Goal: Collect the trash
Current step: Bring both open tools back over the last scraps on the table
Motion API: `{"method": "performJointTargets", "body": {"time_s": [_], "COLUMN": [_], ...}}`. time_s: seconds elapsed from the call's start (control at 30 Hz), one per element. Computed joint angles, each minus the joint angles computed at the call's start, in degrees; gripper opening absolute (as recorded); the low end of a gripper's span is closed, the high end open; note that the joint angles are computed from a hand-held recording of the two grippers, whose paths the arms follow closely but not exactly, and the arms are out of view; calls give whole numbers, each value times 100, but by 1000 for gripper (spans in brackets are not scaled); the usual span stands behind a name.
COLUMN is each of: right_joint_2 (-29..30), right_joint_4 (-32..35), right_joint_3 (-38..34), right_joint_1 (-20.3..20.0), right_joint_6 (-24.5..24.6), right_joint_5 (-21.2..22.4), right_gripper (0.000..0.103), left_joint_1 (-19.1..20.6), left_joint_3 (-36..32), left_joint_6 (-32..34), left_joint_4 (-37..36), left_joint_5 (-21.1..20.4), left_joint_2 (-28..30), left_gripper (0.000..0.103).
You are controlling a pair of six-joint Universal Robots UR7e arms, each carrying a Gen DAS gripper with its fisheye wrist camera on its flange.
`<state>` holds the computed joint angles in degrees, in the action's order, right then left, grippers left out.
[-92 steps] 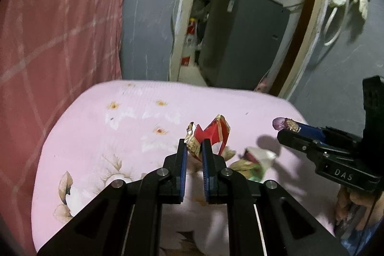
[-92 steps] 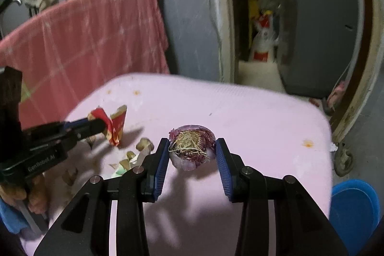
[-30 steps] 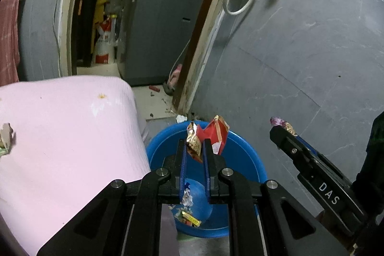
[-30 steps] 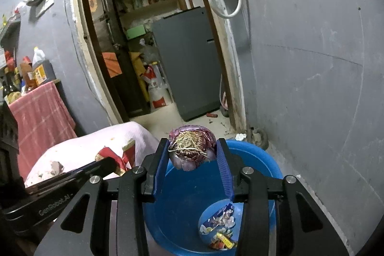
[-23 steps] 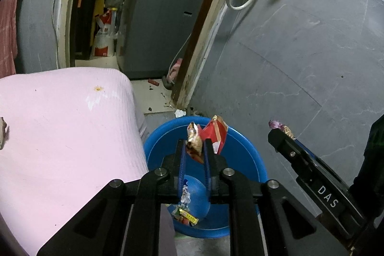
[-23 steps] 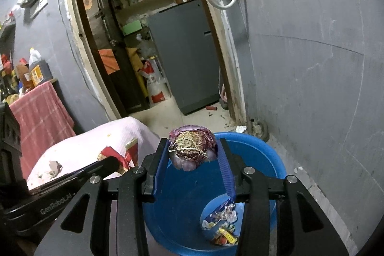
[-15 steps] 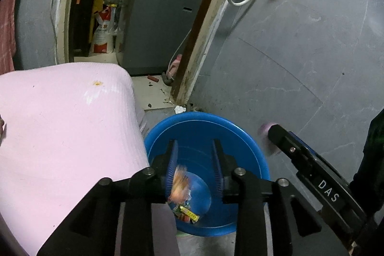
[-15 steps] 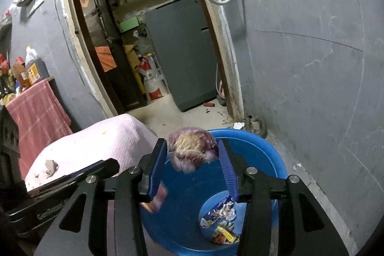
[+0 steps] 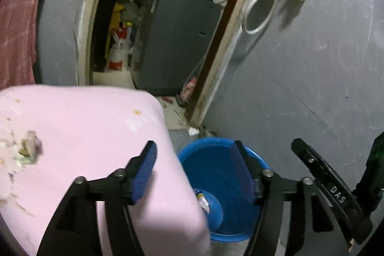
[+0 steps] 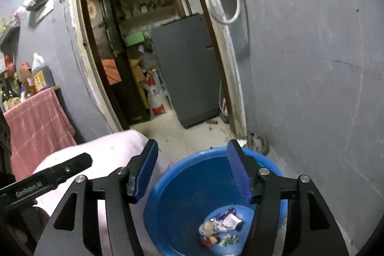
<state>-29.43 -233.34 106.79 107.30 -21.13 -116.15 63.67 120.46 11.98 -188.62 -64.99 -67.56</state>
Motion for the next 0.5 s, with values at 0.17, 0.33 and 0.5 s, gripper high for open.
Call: {"method": "performJointTargets", "body": {"time_s": [0.17, 0.33, 0.5], "right_joint_2": [132, 299, 494], "right_joint_4": [-457, -809, -1140], "right_joint_3": [-54, -191, -328], "right_joint_1": [120, 258, 393], "right_joint_6": [-252, -461, -724], "right_joint_5": [190, 439, 757], "right_gripper": [82, 98, 103], "left_joint_1": [-18, -110, -64], "left_joint_3": [218, 465, 572], "left_joint_6": [369, 715, 1023], "left_joint_4": [-587, -1420, -1866], "left_joint_5": [92, 435, 525], "left_joint_2": [-271, -429, -646], "left_gripper": [83, 101, 101]}}
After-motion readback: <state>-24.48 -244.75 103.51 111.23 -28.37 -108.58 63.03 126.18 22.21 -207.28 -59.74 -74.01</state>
